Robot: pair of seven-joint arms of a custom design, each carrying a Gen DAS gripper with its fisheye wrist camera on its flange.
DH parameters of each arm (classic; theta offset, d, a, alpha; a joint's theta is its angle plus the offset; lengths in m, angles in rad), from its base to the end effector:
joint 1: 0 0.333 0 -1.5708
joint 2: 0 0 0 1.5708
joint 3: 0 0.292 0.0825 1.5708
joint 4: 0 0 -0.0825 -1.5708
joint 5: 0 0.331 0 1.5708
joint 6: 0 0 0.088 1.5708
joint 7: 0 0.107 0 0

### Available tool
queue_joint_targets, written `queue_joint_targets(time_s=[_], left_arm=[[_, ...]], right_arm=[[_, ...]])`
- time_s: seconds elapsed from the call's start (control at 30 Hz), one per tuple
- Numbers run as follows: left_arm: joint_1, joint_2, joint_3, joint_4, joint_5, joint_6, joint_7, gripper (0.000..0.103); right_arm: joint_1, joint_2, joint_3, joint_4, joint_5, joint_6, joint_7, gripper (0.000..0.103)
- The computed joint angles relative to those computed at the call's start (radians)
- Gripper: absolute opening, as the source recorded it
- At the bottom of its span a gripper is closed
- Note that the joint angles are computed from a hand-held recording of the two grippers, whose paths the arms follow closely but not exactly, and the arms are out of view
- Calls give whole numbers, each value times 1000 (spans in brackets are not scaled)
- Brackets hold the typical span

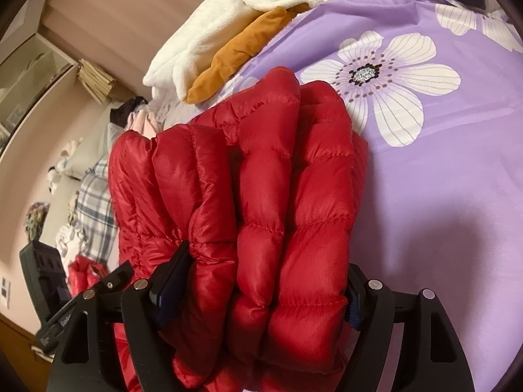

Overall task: Fold large clothes
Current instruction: 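Press the red jacket bundle flat on the sheet with both tools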

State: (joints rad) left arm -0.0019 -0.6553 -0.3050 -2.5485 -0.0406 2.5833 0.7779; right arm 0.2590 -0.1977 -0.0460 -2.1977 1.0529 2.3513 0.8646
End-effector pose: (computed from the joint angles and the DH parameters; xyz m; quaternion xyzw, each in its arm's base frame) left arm 0.3478 -0.1284 0.5498 -0.8127 0.4769 -0.2971 0.1545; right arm 0.4681 0.1126 0.5091 -0.7133 0.5429 0.0857 0.4348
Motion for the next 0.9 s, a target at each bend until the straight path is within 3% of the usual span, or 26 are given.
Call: queue_joint_targets(time_s=[0.9], left_arm=[[-8, -18, -7, 0, 20, -58, -37, 83]], right_arm=[[18, -13, 3, -9, -75, 49, 60, 78]])
